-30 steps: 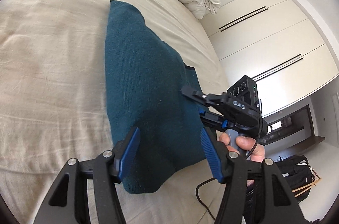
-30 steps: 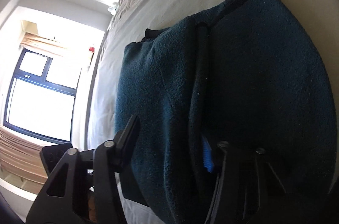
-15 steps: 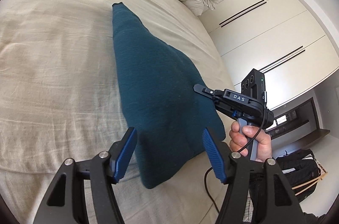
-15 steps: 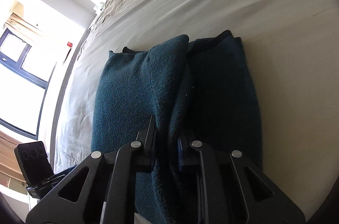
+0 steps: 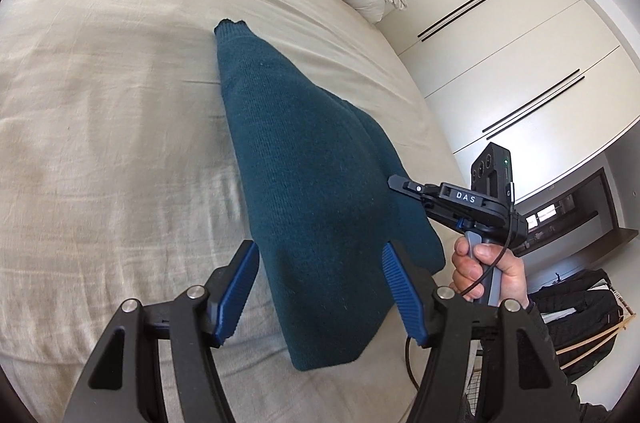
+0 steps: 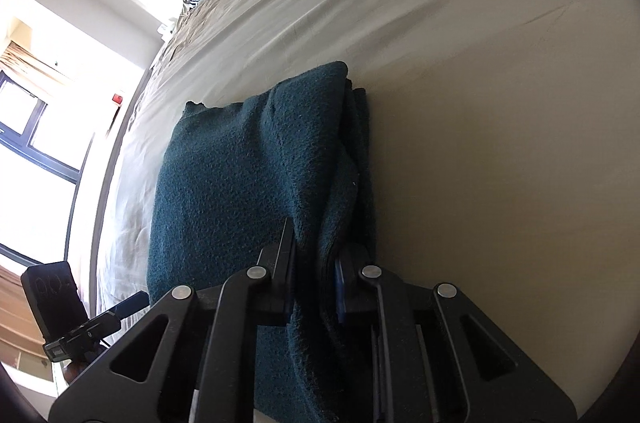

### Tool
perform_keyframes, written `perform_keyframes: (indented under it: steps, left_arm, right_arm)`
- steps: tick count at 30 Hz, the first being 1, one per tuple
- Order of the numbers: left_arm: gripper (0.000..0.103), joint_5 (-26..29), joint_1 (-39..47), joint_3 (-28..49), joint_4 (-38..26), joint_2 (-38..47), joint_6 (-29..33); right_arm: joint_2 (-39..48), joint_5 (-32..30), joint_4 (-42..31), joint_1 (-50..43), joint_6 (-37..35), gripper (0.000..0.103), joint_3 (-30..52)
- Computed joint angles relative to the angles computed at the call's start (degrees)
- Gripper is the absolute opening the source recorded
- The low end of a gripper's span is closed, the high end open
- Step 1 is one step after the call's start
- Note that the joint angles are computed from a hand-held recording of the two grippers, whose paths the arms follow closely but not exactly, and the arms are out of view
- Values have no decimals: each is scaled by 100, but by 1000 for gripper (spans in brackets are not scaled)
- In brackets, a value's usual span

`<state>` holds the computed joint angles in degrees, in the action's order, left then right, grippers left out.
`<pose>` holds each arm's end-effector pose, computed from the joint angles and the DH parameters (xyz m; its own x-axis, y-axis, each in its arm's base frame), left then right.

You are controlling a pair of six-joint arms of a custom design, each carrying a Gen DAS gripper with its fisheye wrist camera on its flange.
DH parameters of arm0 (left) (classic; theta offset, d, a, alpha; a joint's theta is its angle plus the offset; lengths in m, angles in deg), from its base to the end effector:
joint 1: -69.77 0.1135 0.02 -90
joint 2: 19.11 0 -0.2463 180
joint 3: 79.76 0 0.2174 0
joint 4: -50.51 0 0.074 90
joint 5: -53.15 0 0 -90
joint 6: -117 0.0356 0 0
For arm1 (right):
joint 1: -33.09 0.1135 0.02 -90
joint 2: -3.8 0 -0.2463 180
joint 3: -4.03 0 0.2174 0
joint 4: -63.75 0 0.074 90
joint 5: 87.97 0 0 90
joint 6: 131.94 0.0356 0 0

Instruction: Fold small clothes

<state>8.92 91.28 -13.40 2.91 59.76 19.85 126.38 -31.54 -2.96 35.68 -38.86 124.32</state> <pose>0.2270 0.0620 0.2224 -0.8098 -0.4125 -0.4171 -0.0245 0.7343 -0.6784 0.4057 0.0381 0.2156 -0.9439 0.0021 -0.3301 -0.1852 0.8245 0.5347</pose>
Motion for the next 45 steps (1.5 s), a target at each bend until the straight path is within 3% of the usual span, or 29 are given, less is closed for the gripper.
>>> perform_keyframes:
  steps: [5, 8, 11, 13, 15, 20, 24, 25, 26, 31, 32, 37, 40, 45]
  left_arm:
    - [68, -586, -375, 354, 326, 641, -286]
    - [69, -655, -369, 503, 427, 841, -349]
    - [77, -733, -321, 583, 550, 943, -395]
    - [78, -792, -329, 628, 646, 1074, -485]
    - [78, -793, -342, 753, 684, 1290, -584]
    - [79, -767, -453, 1051, 709, 1817, -728]
    - [75, -915, -646, 1129, 770, 2029, -683]
    - [70, -966, -698, 1177, 738, 2063, -628]
    - [59, -905, -722, 1245, 686, 2132, -579]
    - [51, -1263, -967, 1527, 428, 2241, -532]
    - [49, -1340, -1013, 1557, 389, 2227, -554]
    - [40, -1855, -1309, 1716, 117, 1998, -503]
    - [38, -1923, -1282, 1690, -106, 1705, -437]
    - [38, -1943, -1018, 1269, -562, 652, -107]
  right_arm:
    - [171, 222, 579, 301, 87, 15, -323]
    - [-16, -122, 740, 126, 232, 21, -612]
    - [-352, -5, 832, 16, 270, 30, -850]
    - [-622, -45, 1184, -120, 485, 58, -1124]
    - [-629, -272, 1260, -217, 619, 65, -1109]
    - [218, -675, 318, -272, 313, 65, 48]
    - [523, -829, 501, -84, 369, 63, 31]
    - [615, -864, 315, -15, 224, 56, 195]
    - [743, -812, 146, 75, 134, 53, 372]
    - [1059, -401, -196, 298, 73, 33, 875]
    - [962, -320, -51, 330, 84, 31, 673]
    - [288, 923, 386, 910, 9, 21, 102]
    - [-213, 1669, 555, 1337, -63, 19, -215]
    - [-1347, 2383, 872, 2028, -18, 19, -1096]
